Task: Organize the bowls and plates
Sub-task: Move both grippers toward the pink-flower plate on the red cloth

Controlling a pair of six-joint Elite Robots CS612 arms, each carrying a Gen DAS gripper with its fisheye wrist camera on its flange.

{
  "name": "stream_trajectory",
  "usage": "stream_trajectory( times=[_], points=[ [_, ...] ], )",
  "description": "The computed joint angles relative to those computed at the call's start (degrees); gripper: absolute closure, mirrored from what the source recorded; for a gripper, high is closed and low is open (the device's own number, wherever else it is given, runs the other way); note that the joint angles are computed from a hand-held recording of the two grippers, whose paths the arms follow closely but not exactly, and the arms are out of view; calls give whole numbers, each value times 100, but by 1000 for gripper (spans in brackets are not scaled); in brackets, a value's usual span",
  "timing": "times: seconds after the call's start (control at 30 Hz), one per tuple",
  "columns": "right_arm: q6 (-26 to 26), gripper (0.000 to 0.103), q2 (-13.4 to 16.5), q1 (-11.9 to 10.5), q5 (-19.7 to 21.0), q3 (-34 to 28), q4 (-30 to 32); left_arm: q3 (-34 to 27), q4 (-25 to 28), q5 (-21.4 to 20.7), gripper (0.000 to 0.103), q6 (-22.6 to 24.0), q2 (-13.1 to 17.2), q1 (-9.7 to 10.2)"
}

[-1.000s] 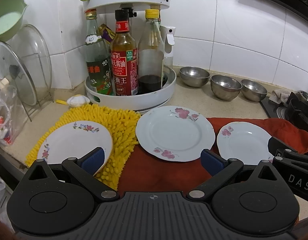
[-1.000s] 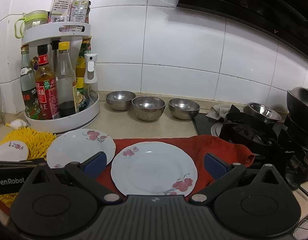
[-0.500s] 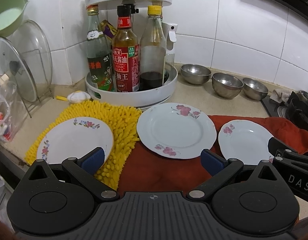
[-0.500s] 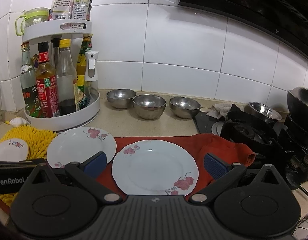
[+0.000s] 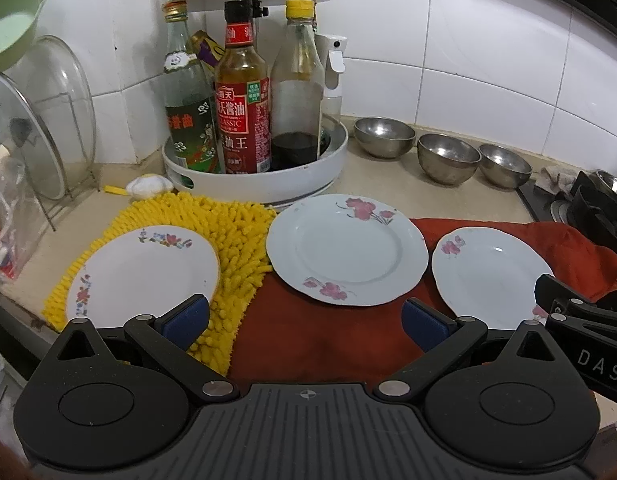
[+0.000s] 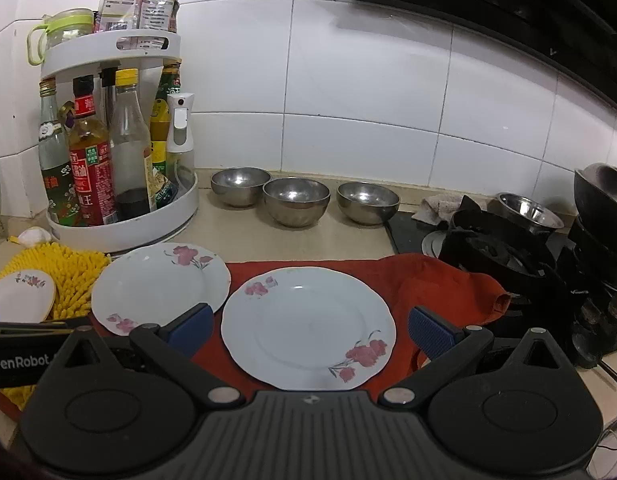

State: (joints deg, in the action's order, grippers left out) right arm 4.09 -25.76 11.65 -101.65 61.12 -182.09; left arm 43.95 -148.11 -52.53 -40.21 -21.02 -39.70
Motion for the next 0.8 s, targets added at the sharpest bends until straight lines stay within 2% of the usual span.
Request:
stream_trajectory(
  times=[0.2,0.43,0.6,0.8],
  points=[
    [45,3,-18,6,-76,34,30,-71,51,-102,0,41,40,2],
    [36,3,2,-30,45,-11,87,-237,172,-60,0,-23,116,-5],
    [-72,3,61,-90,89,-121,121,-688,451,-139,0,-67,332,-5],
    [-120,3,135,-219,209,-283,348,-1579,1025,-242,0,-87,754,-16]
  ],
)
